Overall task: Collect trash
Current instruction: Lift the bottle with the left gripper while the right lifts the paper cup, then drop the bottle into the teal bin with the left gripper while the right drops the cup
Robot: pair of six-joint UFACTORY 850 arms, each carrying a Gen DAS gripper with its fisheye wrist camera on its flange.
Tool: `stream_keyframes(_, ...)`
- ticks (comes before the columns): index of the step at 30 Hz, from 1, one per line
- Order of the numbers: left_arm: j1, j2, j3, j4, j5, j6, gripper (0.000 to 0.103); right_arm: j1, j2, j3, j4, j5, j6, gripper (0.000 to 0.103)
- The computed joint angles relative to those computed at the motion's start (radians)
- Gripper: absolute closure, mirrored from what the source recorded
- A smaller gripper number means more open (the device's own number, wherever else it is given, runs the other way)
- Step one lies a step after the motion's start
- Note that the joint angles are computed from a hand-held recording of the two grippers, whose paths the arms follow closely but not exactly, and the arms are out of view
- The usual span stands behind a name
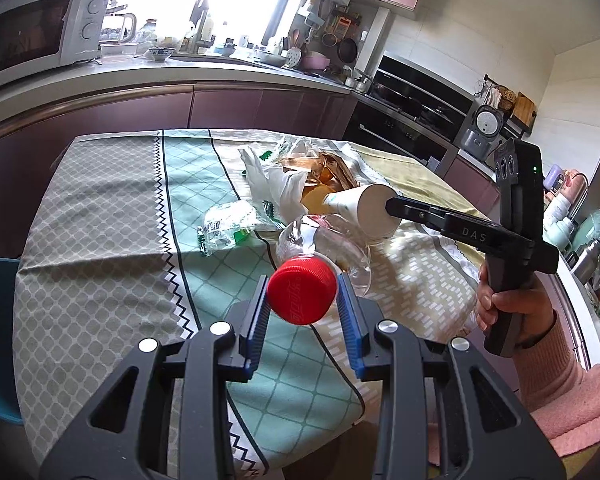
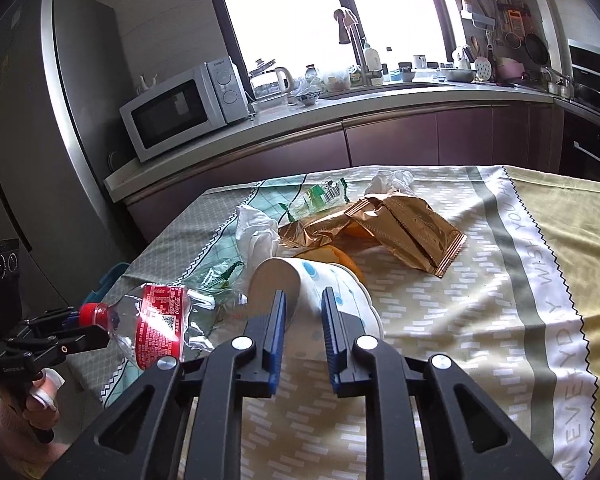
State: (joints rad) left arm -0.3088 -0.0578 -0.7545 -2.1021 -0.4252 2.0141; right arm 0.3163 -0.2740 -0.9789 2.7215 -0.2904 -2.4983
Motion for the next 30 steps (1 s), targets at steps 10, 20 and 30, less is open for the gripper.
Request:
stream_keyframes(10,0.025,0.050,0.024,0.029,-0.033,-0.024,0.070,-0.002,0.064,0.048,-0.072,-0.073,0.063,0.088)
stream_keyframes(20,0.115,0.204,0.097,0.049,-0.007,-0.026,0.071,0.038,0.061,0.013,-0.301,-0.156,0.246,0.088)
stream_keyframes(30,0.296,0.365,0.147,0.019,0.119,0.011,0.071,0.118,-0.108,-0.212,-0.665,-0.260,0.555,0.088)
